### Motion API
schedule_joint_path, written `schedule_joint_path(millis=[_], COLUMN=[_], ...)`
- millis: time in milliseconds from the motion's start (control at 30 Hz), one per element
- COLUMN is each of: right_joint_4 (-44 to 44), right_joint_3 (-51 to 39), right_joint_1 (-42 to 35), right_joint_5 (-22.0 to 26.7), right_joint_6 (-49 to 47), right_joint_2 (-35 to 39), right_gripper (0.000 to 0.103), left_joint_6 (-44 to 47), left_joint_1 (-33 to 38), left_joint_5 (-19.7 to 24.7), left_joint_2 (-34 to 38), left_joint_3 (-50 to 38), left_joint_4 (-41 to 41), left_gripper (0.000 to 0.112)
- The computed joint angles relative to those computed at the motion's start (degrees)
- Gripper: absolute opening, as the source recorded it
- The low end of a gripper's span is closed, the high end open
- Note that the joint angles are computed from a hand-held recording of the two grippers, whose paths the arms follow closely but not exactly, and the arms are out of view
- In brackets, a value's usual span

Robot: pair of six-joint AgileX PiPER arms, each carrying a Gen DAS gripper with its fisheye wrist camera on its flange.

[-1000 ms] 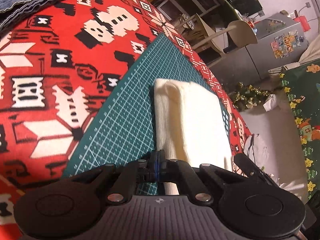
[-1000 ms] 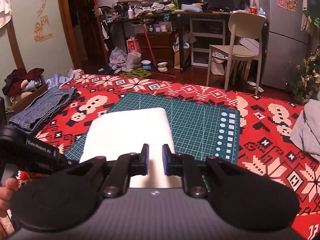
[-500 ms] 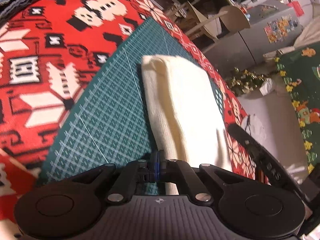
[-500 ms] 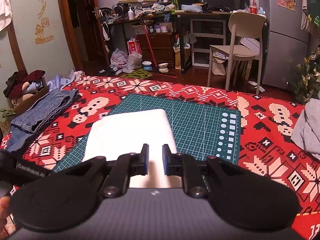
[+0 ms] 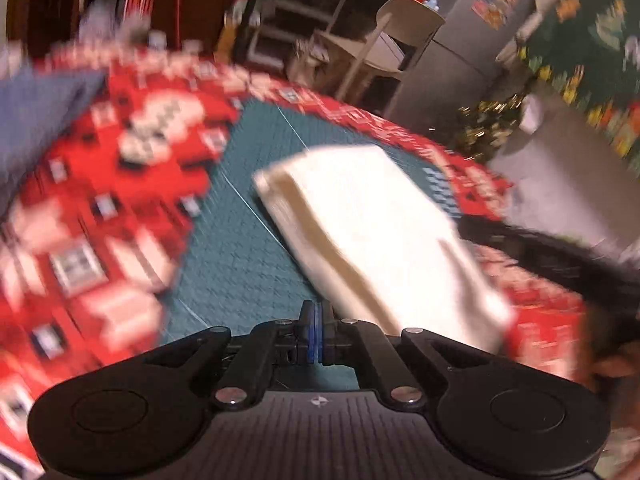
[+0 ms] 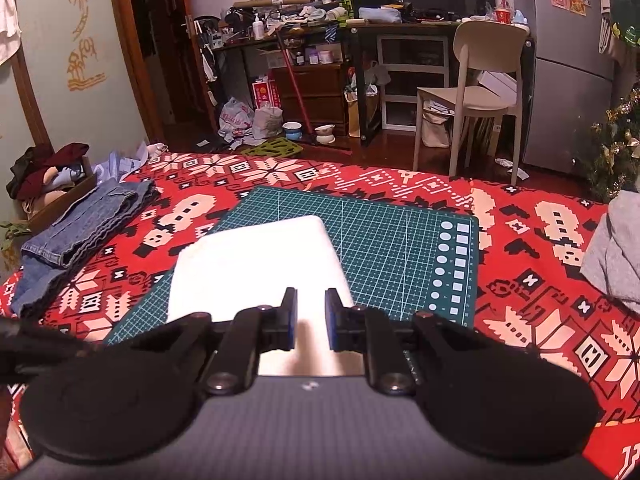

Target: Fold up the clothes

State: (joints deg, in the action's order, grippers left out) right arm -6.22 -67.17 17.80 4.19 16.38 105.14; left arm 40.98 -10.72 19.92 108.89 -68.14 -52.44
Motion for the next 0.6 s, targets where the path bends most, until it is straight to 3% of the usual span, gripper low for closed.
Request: schedule_joint_path(millis=[133, 233, 600], right_joint_4=[5.9, 10.0, 17.0], right_joint_3=[0.0, 0.0, 0.1], right_joint_1=[-0.1, -0.3, -0.4], right_joint_5=[-0.3, -0.4, -0.2], right_joint_6=[-5.7, -9.7, -16.8], right_joint_2=[0.2, 0.3, 0.1], right_gripper=[0.016, 0.016, 0.016], left_joint_6=[5.4, 5.7, 10.6], left_joint_1=[-1.4, -4.0, -5.5], left_joint_5=[-2.3, -6.0, -4.1], left_joint_2=[1.3, 1.4, -2.0], left_joint_3=[-0.7, -0.1, 3.2], left_joint_4=[-1.5, 3.2, 3.5], left_gripper=[0.000, 0.000, 0.000])
